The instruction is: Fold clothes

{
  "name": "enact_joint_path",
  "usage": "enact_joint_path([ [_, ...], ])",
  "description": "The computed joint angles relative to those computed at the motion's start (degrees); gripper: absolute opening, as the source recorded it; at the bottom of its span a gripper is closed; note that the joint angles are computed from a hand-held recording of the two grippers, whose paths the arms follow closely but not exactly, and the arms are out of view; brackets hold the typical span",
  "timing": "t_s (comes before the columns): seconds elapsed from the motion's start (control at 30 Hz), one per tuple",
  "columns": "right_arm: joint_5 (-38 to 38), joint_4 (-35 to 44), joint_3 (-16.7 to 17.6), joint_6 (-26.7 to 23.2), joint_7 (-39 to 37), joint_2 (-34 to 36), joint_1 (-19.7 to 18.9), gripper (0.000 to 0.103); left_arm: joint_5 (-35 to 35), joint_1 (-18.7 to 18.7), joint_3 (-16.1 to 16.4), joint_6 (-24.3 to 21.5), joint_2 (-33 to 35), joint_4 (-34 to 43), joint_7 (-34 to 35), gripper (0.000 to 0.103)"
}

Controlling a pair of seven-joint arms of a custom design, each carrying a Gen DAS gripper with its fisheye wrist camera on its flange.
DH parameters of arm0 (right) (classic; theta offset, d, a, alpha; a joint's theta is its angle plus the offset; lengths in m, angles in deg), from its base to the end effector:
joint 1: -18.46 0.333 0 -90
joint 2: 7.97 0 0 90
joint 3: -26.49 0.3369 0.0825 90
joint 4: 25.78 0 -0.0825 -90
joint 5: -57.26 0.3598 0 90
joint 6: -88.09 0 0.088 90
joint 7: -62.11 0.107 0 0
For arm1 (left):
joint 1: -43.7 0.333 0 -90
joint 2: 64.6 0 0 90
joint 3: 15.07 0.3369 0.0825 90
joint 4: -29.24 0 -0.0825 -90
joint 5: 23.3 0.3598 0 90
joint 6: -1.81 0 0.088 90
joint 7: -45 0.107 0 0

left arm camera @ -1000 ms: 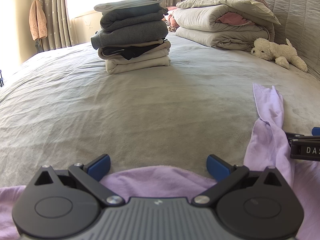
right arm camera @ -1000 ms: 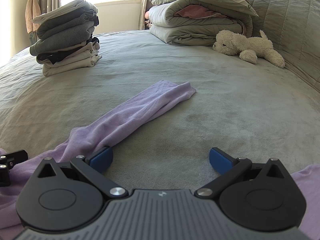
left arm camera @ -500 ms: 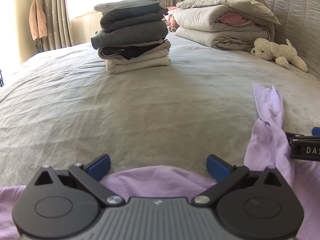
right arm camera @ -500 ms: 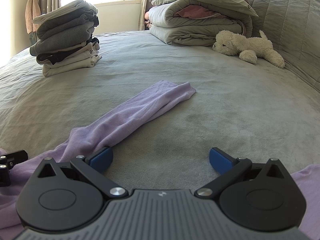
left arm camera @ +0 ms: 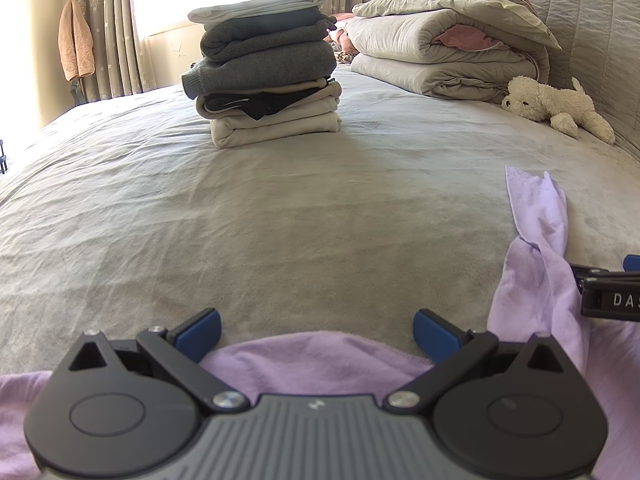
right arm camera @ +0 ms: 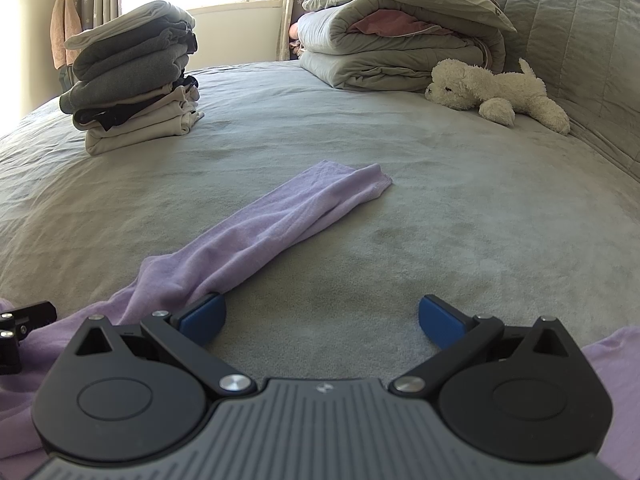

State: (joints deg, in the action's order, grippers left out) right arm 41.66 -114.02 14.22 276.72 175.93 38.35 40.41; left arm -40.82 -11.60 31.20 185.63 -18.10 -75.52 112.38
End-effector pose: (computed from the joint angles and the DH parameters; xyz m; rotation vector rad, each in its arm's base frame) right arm 0.7240 0.1998 0.3226 -1.7750 1.4697 -0.7701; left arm 0.6627 -0.1962 0.3274 -1.7638 1.5255 -0.7040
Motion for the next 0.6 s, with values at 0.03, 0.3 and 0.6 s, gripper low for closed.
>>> enact_joint_path([
  [0.03, 0.0, 0.0, -0.2, 0.0, 0.0, 0.0, 0.2, 0.103, 0.0, 0.0, 0.0, 0.0, 0.0, 0.0, 0.0, 0.103],
  [0.3, -0.6, -0.1, 2.3, -1.3, -1.0, -0.7, -1.8, 0.103, 0.1, 0.0, 0.0, 0.0, 0.0, 0.0, -0.1, 0.103],
  [0.6, -0.8, 1.1, 25.0, -11.9, -17.0, -3.0, -19.1, 0.103, 0.1, -0.1, 0.1, 0.0, 0.0, 0.0, -0.1, 0.103],
])
